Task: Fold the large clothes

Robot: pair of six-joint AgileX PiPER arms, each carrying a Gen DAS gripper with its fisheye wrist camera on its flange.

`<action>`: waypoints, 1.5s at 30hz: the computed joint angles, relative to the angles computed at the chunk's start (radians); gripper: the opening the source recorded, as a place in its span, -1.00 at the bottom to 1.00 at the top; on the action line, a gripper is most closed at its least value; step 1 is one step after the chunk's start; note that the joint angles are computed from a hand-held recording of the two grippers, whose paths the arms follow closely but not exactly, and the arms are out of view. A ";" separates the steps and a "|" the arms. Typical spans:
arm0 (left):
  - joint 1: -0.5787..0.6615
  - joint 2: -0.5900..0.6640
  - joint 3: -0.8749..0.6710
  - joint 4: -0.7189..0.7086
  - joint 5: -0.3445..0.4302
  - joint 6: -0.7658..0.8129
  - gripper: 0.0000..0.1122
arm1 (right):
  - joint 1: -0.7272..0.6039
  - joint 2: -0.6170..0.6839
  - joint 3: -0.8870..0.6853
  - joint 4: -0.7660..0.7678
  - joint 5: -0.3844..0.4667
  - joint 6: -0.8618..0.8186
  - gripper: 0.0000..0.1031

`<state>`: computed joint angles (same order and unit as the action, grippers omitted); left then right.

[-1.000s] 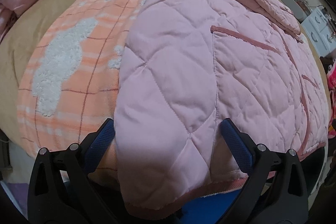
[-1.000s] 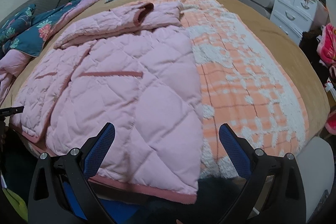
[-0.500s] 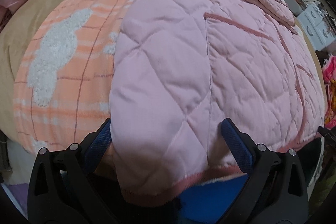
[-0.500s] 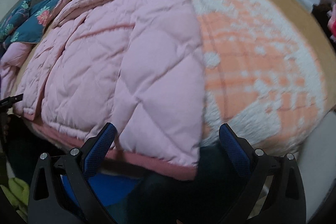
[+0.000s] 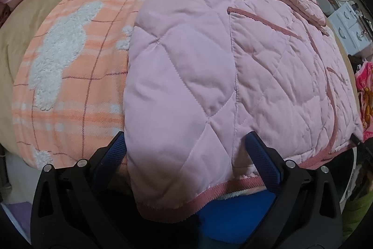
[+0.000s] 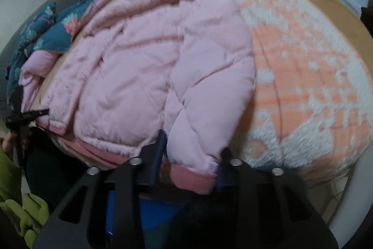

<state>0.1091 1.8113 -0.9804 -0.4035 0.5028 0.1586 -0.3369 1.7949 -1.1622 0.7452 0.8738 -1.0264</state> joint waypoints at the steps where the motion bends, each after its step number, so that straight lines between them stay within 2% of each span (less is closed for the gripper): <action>1: 0.000 0.005 -0.004 -0.006 -0.002 0.006 0.67 | -0.008 -0.011 0.002 0.031 0.005 -0.024 -0.52; 7: 0.011 0.039 -0.032 -0.047 0.018 0.044 0.67 | -0.019 -0.057 -0.019 0.182 0.042 -0.127 -0.61; 11: -0.014 0.023 -0.017 -0.016 -0.010 0.030 0.60 | -0.010 -0.046 -0.050 0.182 0.047 -0.114 -0.61; 14: -0.031 0.002 0.004 0.006 -0.043 0.021 0.37 | -0.014 -0.036 -0.041 0.171 0.039 -0.108 -0.59; 16: -0.041 -0.017 0.024 -0.029 -0.062 0.073 -0.07 | -0.016 -0.039 -0.021 0.183 0.031 -0.121 -0.59; 17: -0.050 -0.027 0.035 -0.008 -0.079 0.058 -0.10 | -0.018 -0.038 -0.020 0.184 0.030 -0.125 -0.59; 19: -0.062 -0.048 0.051 -0.010 -0.095 0.069 -0.43 | -0.016 -0.043 -0.011 0.187 0.024 -0.130 -0.59; 21: -0.078 -0.070 0.066 0.037 -0.117 0.027 -0.61 | -0.015 -0.043 -0.007 0.185 0.020 -0.134 -0.57; 22: -0.073 -0.074 0.070 0.015 -0.118 0.047 -0.65 | -0.013 -0.046 -0.002 0.184 0.014 -0.135 -0.57; 25: -0.058 -0.091 0.084 -0.068 -0.123 0.121 -0.71 | -0.001 -0.045 0.007 0.161 -0.009 -0.131 -0.52; 27: -0.056 -0.103 0.090 -0.088 -0.127 0.139 -0.74 | 0.012 -0.036 0.006 0.126 -0.023 -0.101 -0.38; 30: -0.051 -0.121 0.097 -0.124 -0.136 0.173 -0.79 | 0.028 -0.003 0.001 0.075 -0.045 -0.036 -0.37; 31: -0.047 -0.129 0.102 -0.139 -0.136 0.189 -0.80 | 0.029 -0.002 0.007 0.073 -0.052 -0.030 -0.38; 33: -0.044 -0.141 0.103 -0.155 -0.139 0.204 -0.81 | 0.023 -0.005 0.015 0.089 -0.053 -0.041 -0.57; 36: -0.043 -0.167 0.100 -0.185 -0.140 0.228 -0.83 | 0.012 -0.021 0.013 0.132 -0.031 -0.062 -0.65; 45: -0.039 -0.215 0.049 -0.211 -0.122 0.254 -0.85 | -0.011 -0.068 -0.041 0.237 0.041 -0.096 -0.67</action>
<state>0.0701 1.5967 -0.9316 -0.6141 0.3810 0.4128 -0.3483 1.7268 -1.2027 0.9817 0.9152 -1.1224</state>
